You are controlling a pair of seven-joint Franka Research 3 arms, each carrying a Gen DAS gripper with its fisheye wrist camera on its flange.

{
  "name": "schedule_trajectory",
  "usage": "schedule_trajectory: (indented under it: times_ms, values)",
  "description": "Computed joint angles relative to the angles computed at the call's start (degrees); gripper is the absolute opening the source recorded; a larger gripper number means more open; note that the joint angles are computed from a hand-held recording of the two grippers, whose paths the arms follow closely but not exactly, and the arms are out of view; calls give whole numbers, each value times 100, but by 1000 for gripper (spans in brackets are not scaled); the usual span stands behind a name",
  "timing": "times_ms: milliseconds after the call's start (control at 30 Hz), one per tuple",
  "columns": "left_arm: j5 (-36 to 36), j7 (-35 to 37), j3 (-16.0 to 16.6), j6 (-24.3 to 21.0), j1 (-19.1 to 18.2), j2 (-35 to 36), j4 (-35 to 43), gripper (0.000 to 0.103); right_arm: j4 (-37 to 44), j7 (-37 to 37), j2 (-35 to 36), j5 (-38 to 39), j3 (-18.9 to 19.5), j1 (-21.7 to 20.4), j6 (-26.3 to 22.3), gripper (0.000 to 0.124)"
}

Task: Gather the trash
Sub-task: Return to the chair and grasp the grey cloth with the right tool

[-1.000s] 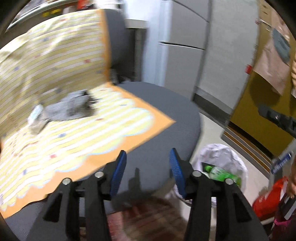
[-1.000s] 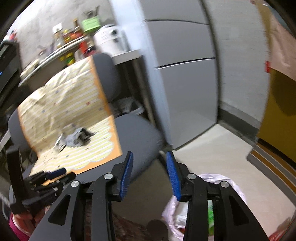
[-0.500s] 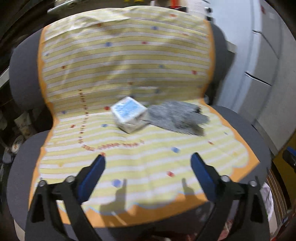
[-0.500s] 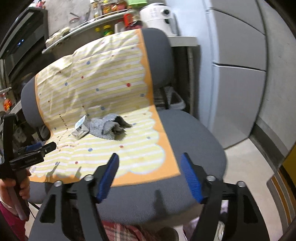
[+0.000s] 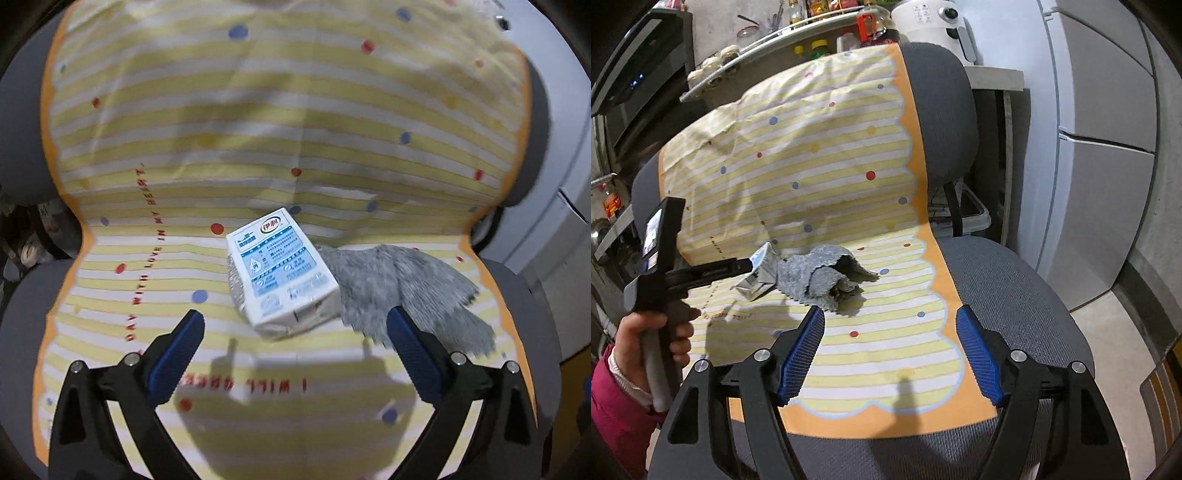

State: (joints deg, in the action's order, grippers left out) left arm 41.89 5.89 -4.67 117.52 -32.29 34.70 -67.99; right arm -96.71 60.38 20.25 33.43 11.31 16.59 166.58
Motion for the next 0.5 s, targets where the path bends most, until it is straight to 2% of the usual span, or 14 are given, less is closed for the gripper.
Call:
schedule_trajectory:
  times_ms: [133,233,267,300,367,433,467,500]
  values:
    - [-418,-92,-26,224,252,256,183,96,257,298,227,-273,-168,121,-144,74]
    - [-586,-356,8,554,383,195,-69,94,411,525,366,-524,-268,200,-241,74]
    - [-596,-443,13,724,419,131,-218,84,456,594,406,-606,-294,224,-271,74]
    - [-602,-473,7,861,452,75,-340,79,490,650,436,-677,-311,240,-299,74]
    - [-516,-429,12,992,444,-1,-485,77,566,739,494,-802,-327,265,-371,74]
    - [-318,-375,53,908,345,-124,-625,72,647,769,547,-884,-304,274,-425,74]
    - [-135,-451,89,916,266,-263,-797,64,676,758,566,-928,-288,289,-433,74]
    - [56,-520,98,1008,216,-410,-992,41,714,763,589,-967,-280,305,-453,74]
